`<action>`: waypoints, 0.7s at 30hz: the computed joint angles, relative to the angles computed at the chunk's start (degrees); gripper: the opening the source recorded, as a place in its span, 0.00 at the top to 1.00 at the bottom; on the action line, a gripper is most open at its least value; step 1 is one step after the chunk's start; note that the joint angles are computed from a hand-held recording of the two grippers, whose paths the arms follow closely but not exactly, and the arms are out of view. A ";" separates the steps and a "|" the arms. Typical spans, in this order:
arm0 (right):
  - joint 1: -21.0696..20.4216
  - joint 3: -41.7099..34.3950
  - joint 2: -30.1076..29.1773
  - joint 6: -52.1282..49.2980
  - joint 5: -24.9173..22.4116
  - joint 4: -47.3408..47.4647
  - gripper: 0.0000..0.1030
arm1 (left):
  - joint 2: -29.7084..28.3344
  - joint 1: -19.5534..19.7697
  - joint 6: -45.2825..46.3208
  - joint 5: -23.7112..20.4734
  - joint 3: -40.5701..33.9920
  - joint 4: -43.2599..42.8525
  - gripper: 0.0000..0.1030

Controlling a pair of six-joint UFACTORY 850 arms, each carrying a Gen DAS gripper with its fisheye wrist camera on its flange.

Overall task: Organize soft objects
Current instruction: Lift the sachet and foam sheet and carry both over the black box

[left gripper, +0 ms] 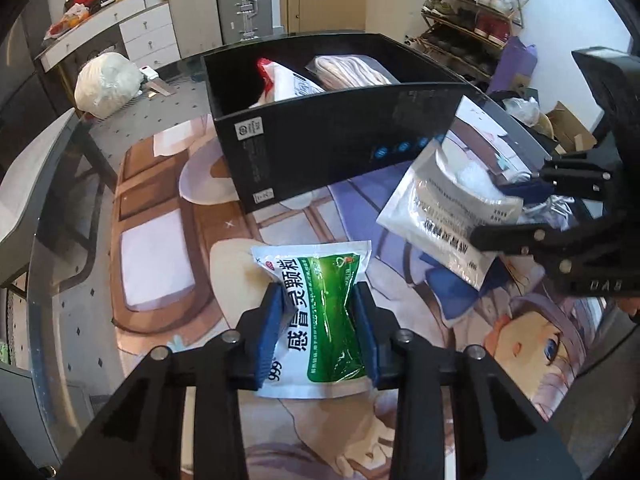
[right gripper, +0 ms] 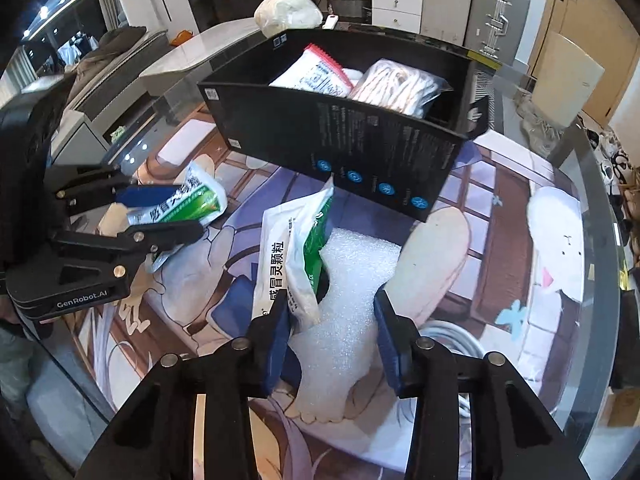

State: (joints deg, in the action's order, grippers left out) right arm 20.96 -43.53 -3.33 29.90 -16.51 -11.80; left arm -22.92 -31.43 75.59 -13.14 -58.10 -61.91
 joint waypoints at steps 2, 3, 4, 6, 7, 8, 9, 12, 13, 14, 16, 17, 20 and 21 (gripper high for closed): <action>0.35 0.28 0.99 2.48 -1.14 -2.37 0.59 | 0.17 -0.03 -2.69 -0.22 0.09 2.72 0.52; 0.50 0.12 1.08 1.86 -2.20 -2.03 0.55 | 0.25 -0.02 -2.72 -0.66 0.19 3.14 0.45; 0.83 0.19 1.30 1.68 -3.04 -2.16 0.53 | 0.31 -0.18 -3.35 -0.68 0.27 4.28 0.45; 0.82 0.68 1.85 -0.01 -3.08 -0.94 0.46 | 0.75 -0.79 -4.17 1.15 1.02 5.06 0.43; 0.96 0.85 2.05 -1.37 -3.35 0.24 0.46 | 0.91 -1.14 -3.91 2.07 1.37 5.23 0.43; 0.93 1.18 2.56 -1.92 -3.46 0.67 0.46 | 1.00 -1.28 -3.42 2.38 1.53 4.77 0.43; 0.81 1.69 3.46 -0.54 -3.24 -0.58 0.46 | 1.00 -1.20 -3.59 2.06 1.52 4.44 0.43; -0.14 2.37 5.00 7.26 -3.12 -7.05 0.46 | 0.82 -0.99 -4.88 1.47 1.15 5.37 0.42; -0.40 2.51 5.20 10.15 -3.20 -9.36 0.46 | 0.75 -1.01 -5.30 1.51 1.05 5.60 0.42; -0.67 2.42 4.95 11.61 -3.50 -10.61 0.46 | 0.70 -1.07 -5.68 1.68 1.03 5.92 0.42; -0.80 1.94 4.13 12.14 -3.81 -11.47 0.46 | 0.68 -1.27 -7.21 2.03 0.98 7.31 0.42; -0.71 1.64 3.69 12.59 -3.57 -11.88 0.46 | 0.68 -1.30 -7.25 2.05 1.01 7.27 0.40; 0.58 0.01 0.98 13.22 -6.23 -13.96 0.46 | 0.73 -1.40 -8.24 2.76 1.23 8.42 0.27; 0.99 -0.16 0.17 12.15 -6.18 -13.08 0.46 | 0.66 -1.44 -10.54 3.15 1.22 10.18 0.25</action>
